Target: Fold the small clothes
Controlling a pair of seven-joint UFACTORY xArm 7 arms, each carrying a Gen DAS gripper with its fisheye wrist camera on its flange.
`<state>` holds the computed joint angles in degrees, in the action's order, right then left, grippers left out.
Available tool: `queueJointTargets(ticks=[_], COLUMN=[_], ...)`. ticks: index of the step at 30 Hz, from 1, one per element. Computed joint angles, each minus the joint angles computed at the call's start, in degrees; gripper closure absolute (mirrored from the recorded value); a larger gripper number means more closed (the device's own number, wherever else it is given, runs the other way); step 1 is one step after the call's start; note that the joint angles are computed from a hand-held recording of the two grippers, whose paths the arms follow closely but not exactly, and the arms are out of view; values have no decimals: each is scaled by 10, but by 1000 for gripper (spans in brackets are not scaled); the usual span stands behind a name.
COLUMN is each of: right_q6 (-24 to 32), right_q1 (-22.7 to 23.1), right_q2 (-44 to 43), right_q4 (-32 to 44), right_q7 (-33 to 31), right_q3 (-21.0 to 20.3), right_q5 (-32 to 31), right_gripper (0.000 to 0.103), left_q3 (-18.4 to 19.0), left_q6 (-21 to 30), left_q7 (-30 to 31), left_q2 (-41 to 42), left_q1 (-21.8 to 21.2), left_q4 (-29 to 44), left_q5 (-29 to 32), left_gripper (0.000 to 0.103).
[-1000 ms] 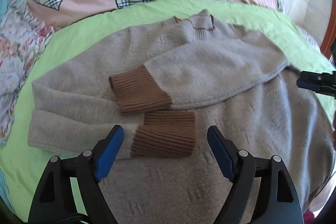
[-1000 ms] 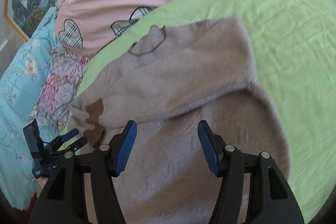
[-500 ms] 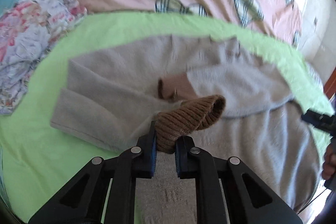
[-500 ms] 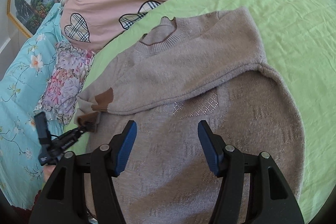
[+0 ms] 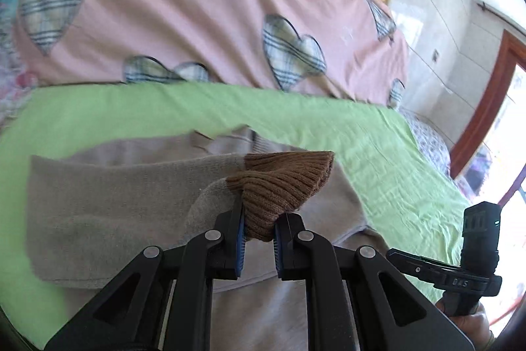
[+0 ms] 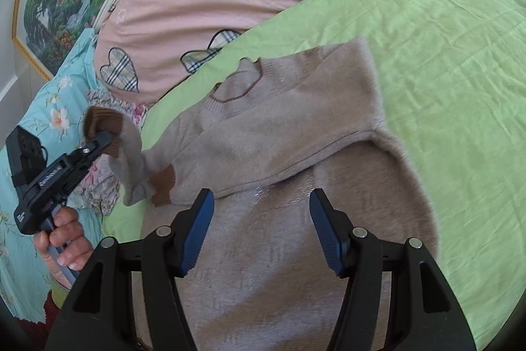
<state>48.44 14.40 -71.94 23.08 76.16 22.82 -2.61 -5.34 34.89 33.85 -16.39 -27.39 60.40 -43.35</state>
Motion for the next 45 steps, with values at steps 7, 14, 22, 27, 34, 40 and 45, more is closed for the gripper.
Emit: queueJointTargets(ticks=[7,14,22,27,34,40,45], right_q6=[49,4,-149,-179,-264,-282,-151], right_q1=[-4,-21,-34,-70,-55,-108,-94], right_q2=[-72,-53,95,191,296,185,106], right_q4=[-27,-37,-29,0,4,17,-4], right_q7=[-8,-32,-70,-79,-104,-93,-102], right_q3=[-23,-37,-69,-71,-114,-49,-51], right_q5=[-3,3,15,3,18,-26,-31], right_gripper=[41,41,41,30,94,95,95], left_q3=[-66,-60,-5,12,35,1,-4], left_q6=[-59,-20,-53,-88,-85,-123,-146], left_q7=[-47,-23,-46,-159,-207,-326,-342], left_q2=[112,84,-63,-46,51,74,45], left_q1=[-26,-12,38,133,158,178,170], left_q4=[22,-16,-149,-169,-107,-77,-118], left_q5=[48,32,112,239,266,361,374], left_gripper=[89,65,52,52,53,73,75])
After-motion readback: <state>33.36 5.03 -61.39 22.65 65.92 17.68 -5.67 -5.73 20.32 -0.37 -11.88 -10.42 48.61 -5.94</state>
